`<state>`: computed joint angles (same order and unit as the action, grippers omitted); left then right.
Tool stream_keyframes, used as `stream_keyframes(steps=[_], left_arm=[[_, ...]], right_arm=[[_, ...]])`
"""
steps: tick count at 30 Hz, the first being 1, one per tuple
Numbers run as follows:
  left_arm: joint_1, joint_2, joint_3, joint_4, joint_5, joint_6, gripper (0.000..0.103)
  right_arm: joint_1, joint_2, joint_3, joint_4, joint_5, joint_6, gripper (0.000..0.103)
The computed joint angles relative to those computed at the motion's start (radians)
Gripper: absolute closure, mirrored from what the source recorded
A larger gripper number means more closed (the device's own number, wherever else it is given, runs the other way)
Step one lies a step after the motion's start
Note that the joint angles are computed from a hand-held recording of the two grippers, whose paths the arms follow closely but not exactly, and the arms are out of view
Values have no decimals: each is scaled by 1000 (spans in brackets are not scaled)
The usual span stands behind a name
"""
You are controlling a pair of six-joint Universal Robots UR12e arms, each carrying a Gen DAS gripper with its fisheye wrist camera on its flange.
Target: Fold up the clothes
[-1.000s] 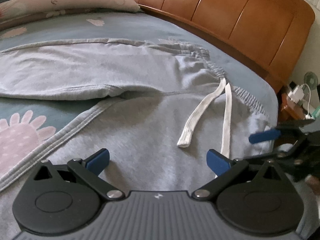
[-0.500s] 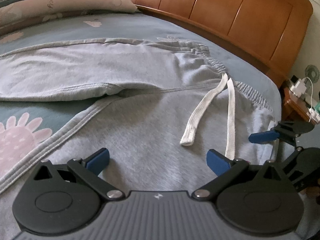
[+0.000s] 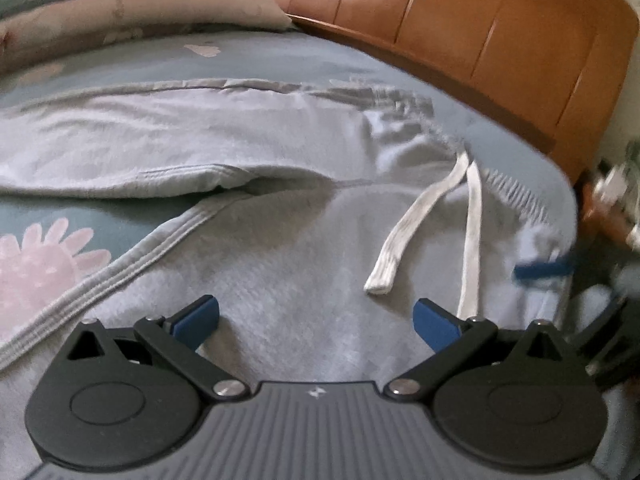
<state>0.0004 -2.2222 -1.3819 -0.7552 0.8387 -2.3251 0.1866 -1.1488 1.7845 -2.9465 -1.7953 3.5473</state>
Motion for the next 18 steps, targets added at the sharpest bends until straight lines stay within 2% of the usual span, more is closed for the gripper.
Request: stream_keyframes(steps=[3,6,11,14,18], left_arm=[[-9,6,-13,35,40,16,1],[-15,9,-17,50,68,28,1],[-16,8,-32,104,67,11,1],[-15,5,-32,113,58,4,1],[-17,6,-17,80,68,-24,1]], right_arm=[[-33,-30,28,-75,43,-37,11],[-78,-65,42,-133,58,-83,13],[-159,-120,26,-185,-17,-228,13],[-207,-130,5,-177,-42,-315,12],[-289,-116,-15,-147,62,-335,14]])
